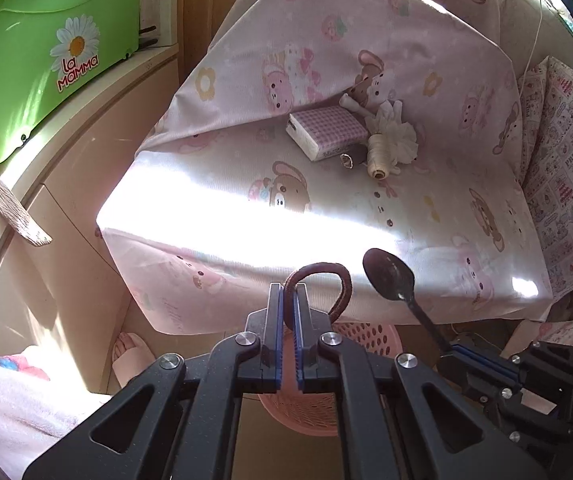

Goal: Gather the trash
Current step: 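Carry hair tie and spoon down into the pink basket while both tools open to release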

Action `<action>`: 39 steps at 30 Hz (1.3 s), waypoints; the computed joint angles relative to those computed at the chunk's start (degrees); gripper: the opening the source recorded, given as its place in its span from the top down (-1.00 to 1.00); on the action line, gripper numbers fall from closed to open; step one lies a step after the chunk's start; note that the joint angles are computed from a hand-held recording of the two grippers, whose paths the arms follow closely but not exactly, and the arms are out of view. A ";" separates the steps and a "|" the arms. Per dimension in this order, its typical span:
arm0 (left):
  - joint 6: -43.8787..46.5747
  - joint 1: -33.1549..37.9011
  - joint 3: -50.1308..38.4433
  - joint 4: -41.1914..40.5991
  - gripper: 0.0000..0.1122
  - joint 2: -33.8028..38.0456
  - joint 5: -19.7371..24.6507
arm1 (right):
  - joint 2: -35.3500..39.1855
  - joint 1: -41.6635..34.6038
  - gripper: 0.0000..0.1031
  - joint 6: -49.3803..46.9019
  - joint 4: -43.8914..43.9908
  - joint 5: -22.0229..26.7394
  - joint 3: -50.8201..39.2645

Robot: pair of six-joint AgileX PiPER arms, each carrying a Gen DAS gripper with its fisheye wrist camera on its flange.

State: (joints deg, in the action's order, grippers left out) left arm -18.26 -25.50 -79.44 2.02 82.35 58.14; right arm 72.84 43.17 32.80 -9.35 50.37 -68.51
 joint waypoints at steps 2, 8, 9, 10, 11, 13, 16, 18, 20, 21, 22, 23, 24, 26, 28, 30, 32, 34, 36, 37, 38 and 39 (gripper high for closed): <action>-0.11 -0.49 -0.21 0.60 0.93 0.50 1.00 | 0.54 -0.01 0.92 -1.65 1.69 0.25 0.32; -0.63 -0.89 -0.36 0.76 0.93 3.04 3.43 | 2.65 -1.63 0.92 -3.46 4.71 1.64 1.59; -0.54 -0.78 -0.22 0.41 0.93 3.43 3.58 | 2.93 -2.17 0.92 -3.64 5.33 1.66 2.04; -0.47 -0.74 -0.15 0.10 0.93 3.92 3.79 | 3.23 -2.77 0.92 -3.89 5.86 1.74 2.41; -0.01 -0.54 -0.15 -0.72 0.93 4.64 4.13 | 3.67 -3.24 0.92 -3.84 6.07 1.93 2.69; 1.19 0.23 -0.29 -3.24 0.93 6.24 5.01 | 4.49 -4.55 0.92 -3.98 7.44 1.86 3.58; 1.73 0.99 0.01 -5.59 0.93 8.50 6.23 | 6.32 -7.02 0.92 -4.90 10.83 1.82 5.19; 1.99 1.27 0.18 -6.64 0.93 9.94 6.98 | 7.92 -9.03 0.92 -6.80 14.22 1.96 6.10; 2.34 1.63 0.18 -8.07 0.93 11.64 7.91 | 9.28 -9.99 0.92 -7.31 15.48 1.99 6.97; 2.44 1.92 0.26 -8.99 0.93 12.39 8.28 | 9.89 -9.88 0.92 -7.08 15.07 2.03 7.27; 2.53 2.25 0.40 -10.03 0.93 13.22 8.66 | 10.41 -9.59 0.92 -6.73 14.71 1.87 7.76; 2.67 2.69 0.39 -10.94 0.93 14.05 9.01 | 11.13 -9.69 0.92 -6.92 15.06 1.81 8.08; 3.02 3.17 0.74 -12.33 0.93 14.81 8.98 | 12.02 -10.07 0.92 -7.69 16.28 1.68 8.45; 4.61 4.98 1.88 -16.51 0.92 17.05 8.98 | 14.50 -11.21 0.92 -10.39 20.63 1.78 9.71; 2.07 4.92 3.34 -15.10 0.92 19.27 8.21 | 16.99 -10.64 0.93 -8.96 20.07 1.76 10.72; 1.66 4.41 3.83 -14.08 0.92 21.44 7.93 | 19.21 -10.62 0.92 -8.49 19.08 1.28 11.17; 2.66 4.40 4.35 -15.10 0.92 23.00 7.00 | 20.82 -12.07 0.92 -9.51 20.10 0.59 11.60; 2.92 3.69 4.93 -14.53 0.92 23.87 5.83 | 22.38 -13.59 0.92 -11.00 21.75 -0.16 12.39; 2.87 2.86 5.28 -13.79 0.92 24.51 5.15 | 23.78 -14.49 0.92 -10.85 22.15 -0.45 13.20; 2.99 2.60 5.35 -13.82 0.92 25.00 5.26 | 24.23 -14.83 0.92 -10.52 22.07 -0.74 13.71; 3.27 2.62 5.65 -14.28 0.92 25.33 5.21 | 24.39 -15.03 0.92 -9.57 21.56 -1.14 14.19; 3.06 2.58 5.74 -14.74 0.92 25.86 5.38 | 24.14 -15.26 0.93 -8.60 21.02 -1.77 14.75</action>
State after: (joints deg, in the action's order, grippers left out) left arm -15.20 -22.92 -73.69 -12.72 108.21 63.53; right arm 96.98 27.91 24.19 11.67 48.60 -53.76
